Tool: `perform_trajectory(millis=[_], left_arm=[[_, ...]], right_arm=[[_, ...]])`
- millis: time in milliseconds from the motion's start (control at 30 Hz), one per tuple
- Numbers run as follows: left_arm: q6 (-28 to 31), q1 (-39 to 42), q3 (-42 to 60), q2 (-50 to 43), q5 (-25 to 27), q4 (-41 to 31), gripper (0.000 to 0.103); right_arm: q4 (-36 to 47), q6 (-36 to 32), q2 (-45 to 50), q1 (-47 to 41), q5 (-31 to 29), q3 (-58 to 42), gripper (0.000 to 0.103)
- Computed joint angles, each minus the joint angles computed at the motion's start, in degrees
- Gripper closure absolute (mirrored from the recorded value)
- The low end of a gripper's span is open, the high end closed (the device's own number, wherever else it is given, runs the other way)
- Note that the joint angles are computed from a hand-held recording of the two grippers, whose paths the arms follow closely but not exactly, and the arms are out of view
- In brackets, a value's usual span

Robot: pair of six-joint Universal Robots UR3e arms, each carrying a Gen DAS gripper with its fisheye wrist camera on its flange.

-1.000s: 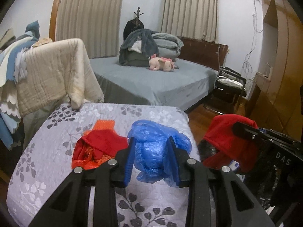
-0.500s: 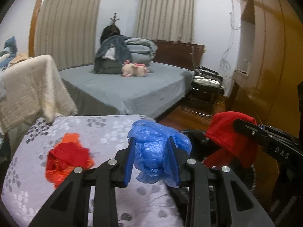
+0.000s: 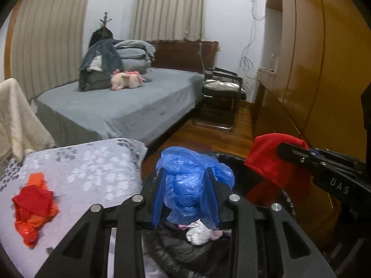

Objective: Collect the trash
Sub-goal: 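Carry blue bag and red cloth over the bin and open both grippers, then return to the pile and grasp the red plastic bag with the left gripper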

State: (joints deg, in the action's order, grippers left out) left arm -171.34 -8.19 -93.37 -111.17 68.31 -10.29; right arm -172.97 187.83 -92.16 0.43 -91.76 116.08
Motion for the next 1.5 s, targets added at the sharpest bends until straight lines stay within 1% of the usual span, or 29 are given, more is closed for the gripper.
perform_trajectory(millis=[100,133,167,200,267,300,333,367,400,433,500,533,567,633,667,733,833,933,1067,1167,1400,1500], left_arm=[[0.45,-1.86,3.36,-3.31,-0.21,-1.82,0.070],[0.61,-2.16,4.46,-4.12,-0.46,-2.76,0.068],[0.73,-2.34,5.41,-4.85,-0.76,-3.70,0.063],[0.66,-2.40,6.37,-5.67,-1.36,-4.64,0.062],[0.46,-2.51,7.00,-6.35,-1.83,-5.47,0.055],[0.52,-2.26,6.74,-6.28,-2.06,-5.54,0.053],[0.27,-2.32,6.28,-6.08,-1.82,-5.10,0.046],[0.13,-1.96,5.51,-5.63,-1.95,-4.53,0.040],[-0.06,-1.54,4.65,-5.04,-2.07,-4.01,0.036],[-0.16,-1.24,4.65,-4.87,-1.98,-4.03,0.031],[-0.15,-0.22,3.57,-3.70,-2.11,-3.78,0.030],[-0.22,0.51,2.43,-2.59,-2.23,-3.41,0.028],[-0.34,1.09,1.24,-1.61,-2.13,-2.72,0.024],[-0.59,2.64,-2.04,1.18,-1.68,-0.85,0.018],[-0.32,3.70,-3.26,2.45,-1.98,-0.44,0.017],[0.81,6.15,-6.22,5.47,-2.33,0.33,0.016],[1.64,10.14,-10.49,9.65,-3.10,1.22,0.013],[2.44,14.89,-14.73,13.89,-3.84,1.61,0.013],[4.06,22.47,-20.82,18.74,-5.19,2.57,0.013],[5.96,28.65,-24.23,20.96,-5.93,3.33,0.013],[9.17,39.52,-27.38,19.83,-7.14,5.67,0.015],[10.09,41.80,-27.93,18.25,-7.05,6.23,0.020]], right_arm=[[-1.11,-0.40,0.05,-2.29,1.11,2.01,0.091],[-1.47,-0.43,0.41,-2.88,1.27,2.55,0.091],[-1.59,-0.32,0.71,-3.02,1.27,2.73,0.088],[-2.06,-0.42,0.89,-3.70,1.50,3.48,0.085],[-2.92,-0.40,1.10,-4.91,2.02,4.79,0.068],[-3.21,-0.26,0.85,-5.13,2.03,5.40,0.064],[-3.78,-0.06,0.84,-5.42,2.01,6.05,0.058],[-4.33,-0.13,0.93,-5.73,2.10,6.53,0.049],[-4.94,0.08,0.82,-5.70,1.61,7.15,0.044],[-5.34,0.37,0.78,-5.45,1.06,7.45,0.035],[-6.36,0.85,0.48,-5.11,0.38,7.99,0.022],[-6.91,1.13,0.48,-4.50,-0.32,8.02,0.011],[-8.21,1.40,0.64,-3.25,-1.88,8.08,0.009],[-9.49,0.84,0.37,-1.80,-2.74,8.07,0.007],[-9.45,0.44,0.18,-1.35,-2.87,7.93,0.007],[-8.90,0.26,1.60,1.56,-5.05,5.64,0.007],[-8.49,1.59,4.00,4.64,-5.42,2.28,0.006],[-7.96,3.48,8.22,8.23,-5.86,-2.88,0.006],[-6.01,4.12,14.73,13.08,-6.98,-11.64,0.006],[-3.64,4.07,21.39,17.16,-7.94,-20.64,0.006],[2.62,3.43,35.24,23.43,-8.95,-40.53,0.006],[6.14,3.58,41.39,25.33,-9.36,-49.38,0.006]])
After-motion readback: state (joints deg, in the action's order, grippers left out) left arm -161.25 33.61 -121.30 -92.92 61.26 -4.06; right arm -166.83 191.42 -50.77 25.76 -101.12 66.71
